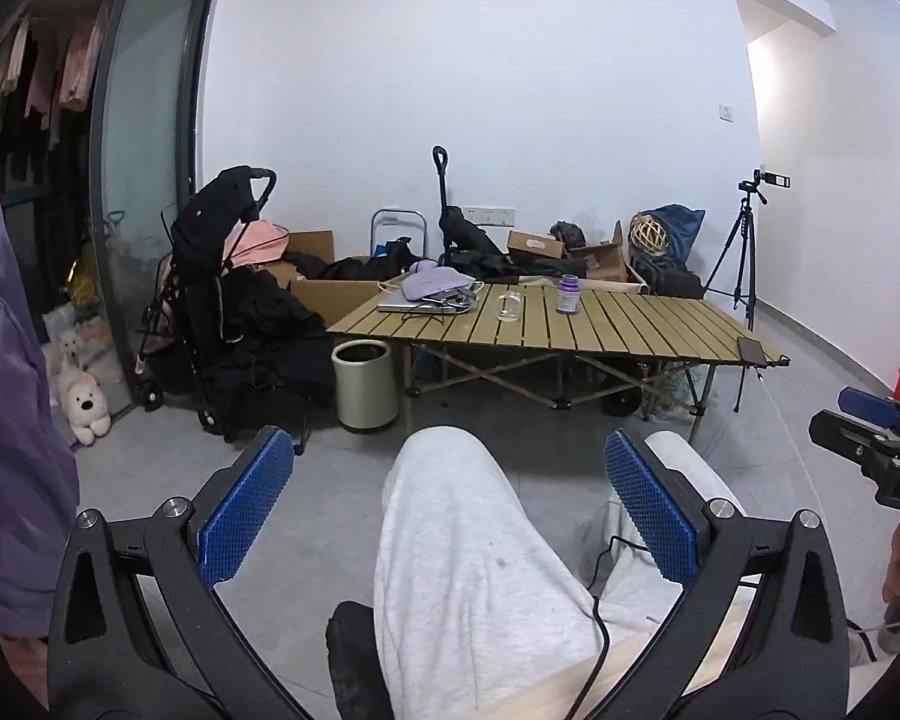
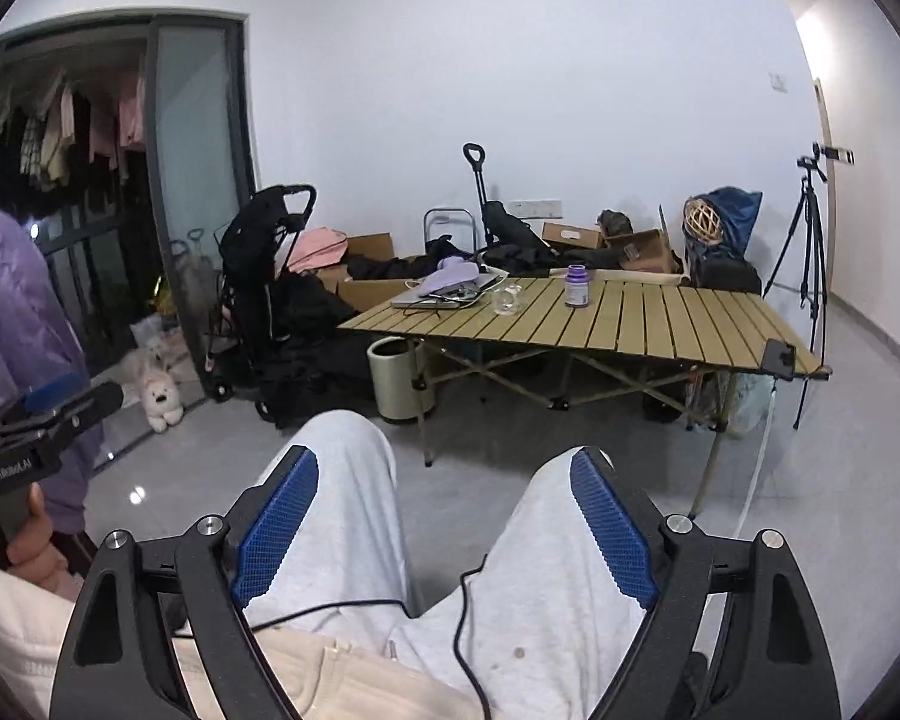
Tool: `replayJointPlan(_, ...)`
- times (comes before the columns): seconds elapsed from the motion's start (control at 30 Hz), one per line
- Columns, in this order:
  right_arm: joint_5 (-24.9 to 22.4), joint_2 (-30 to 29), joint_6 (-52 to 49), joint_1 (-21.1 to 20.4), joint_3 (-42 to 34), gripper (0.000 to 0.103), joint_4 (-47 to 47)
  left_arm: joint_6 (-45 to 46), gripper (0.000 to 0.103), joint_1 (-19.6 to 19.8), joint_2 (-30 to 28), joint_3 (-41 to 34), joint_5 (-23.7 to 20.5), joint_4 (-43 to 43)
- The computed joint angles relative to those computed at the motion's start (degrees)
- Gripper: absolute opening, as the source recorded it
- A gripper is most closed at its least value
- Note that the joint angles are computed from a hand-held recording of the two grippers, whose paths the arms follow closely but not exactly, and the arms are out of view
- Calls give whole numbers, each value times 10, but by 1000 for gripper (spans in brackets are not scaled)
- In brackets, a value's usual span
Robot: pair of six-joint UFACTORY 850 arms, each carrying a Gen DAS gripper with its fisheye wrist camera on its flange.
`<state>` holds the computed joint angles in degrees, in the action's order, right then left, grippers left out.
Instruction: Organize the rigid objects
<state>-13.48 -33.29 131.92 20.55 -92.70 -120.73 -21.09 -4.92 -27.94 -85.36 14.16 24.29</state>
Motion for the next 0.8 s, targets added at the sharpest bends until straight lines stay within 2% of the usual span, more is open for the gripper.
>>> replayJointPlan(0.1,7,3,43,-2,4,90,-37,-5,103,0,1,2,-1,11)
replayJointPlan(0.53,-1,0,-23,1,-3,90,25,-12,103,-1,5,8,5,26)
replayJointPlan(0.8,1,-2,-25,0,-4,90,29,14,103,-3,6,8,-6,-4)
